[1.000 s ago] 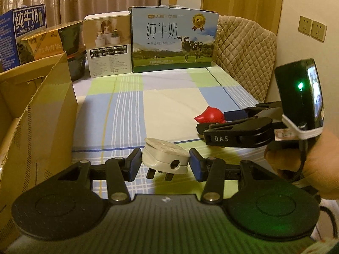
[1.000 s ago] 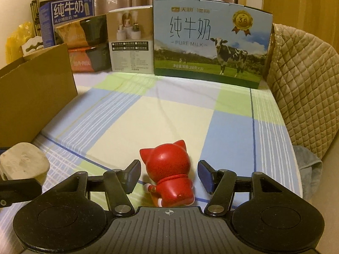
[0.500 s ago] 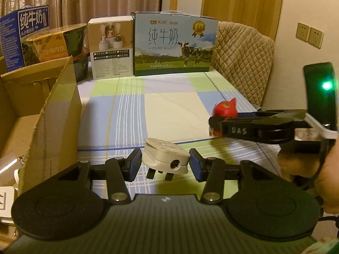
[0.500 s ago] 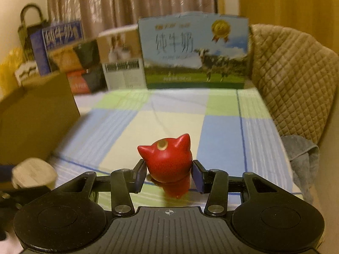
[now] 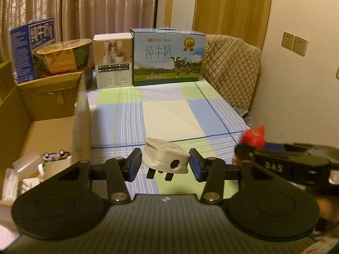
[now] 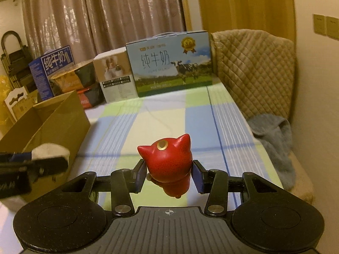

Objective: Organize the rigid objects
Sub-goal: 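Close the right tool on the red cat figurine and lift it, then carry the plug adapter and red figurine over the cardboard box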

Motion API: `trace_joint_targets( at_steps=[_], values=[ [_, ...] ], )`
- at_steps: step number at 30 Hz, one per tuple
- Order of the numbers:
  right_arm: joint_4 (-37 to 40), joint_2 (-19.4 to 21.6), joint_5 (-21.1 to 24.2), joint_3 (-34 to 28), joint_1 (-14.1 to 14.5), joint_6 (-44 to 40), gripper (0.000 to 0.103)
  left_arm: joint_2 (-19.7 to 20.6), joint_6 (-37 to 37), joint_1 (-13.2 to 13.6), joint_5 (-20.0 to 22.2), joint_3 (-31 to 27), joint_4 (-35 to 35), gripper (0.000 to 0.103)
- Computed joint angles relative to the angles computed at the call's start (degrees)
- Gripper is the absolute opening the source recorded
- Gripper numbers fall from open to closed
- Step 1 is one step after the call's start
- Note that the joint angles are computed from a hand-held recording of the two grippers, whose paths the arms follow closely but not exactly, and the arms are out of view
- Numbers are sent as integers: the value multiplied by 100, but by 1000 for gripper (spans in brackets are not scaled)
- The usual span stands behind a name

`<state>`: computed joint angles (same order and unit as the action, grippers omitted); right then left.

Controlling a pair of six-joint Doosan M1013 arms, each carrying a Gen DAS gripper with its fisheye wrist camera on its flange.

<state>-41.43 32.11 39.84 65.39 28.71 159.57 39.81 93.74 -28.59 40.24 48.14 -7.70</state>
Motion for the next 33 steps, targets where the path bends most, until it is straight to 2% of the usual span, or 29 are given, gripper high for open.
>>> trace_joint_targets(
  at_steps=[8,18,33],
  values=[
    [-76,-309,310,97,368,282,43,-583,-53,90,-217,688,35,44],
    [-90,-314,339,-187,677,83,43,-1097,-203,254,-399,1278,86,44],
    [105,-121,317,-671,856,-488,42,-1391,-551,462,-519,1621,282,44]
  ],
)
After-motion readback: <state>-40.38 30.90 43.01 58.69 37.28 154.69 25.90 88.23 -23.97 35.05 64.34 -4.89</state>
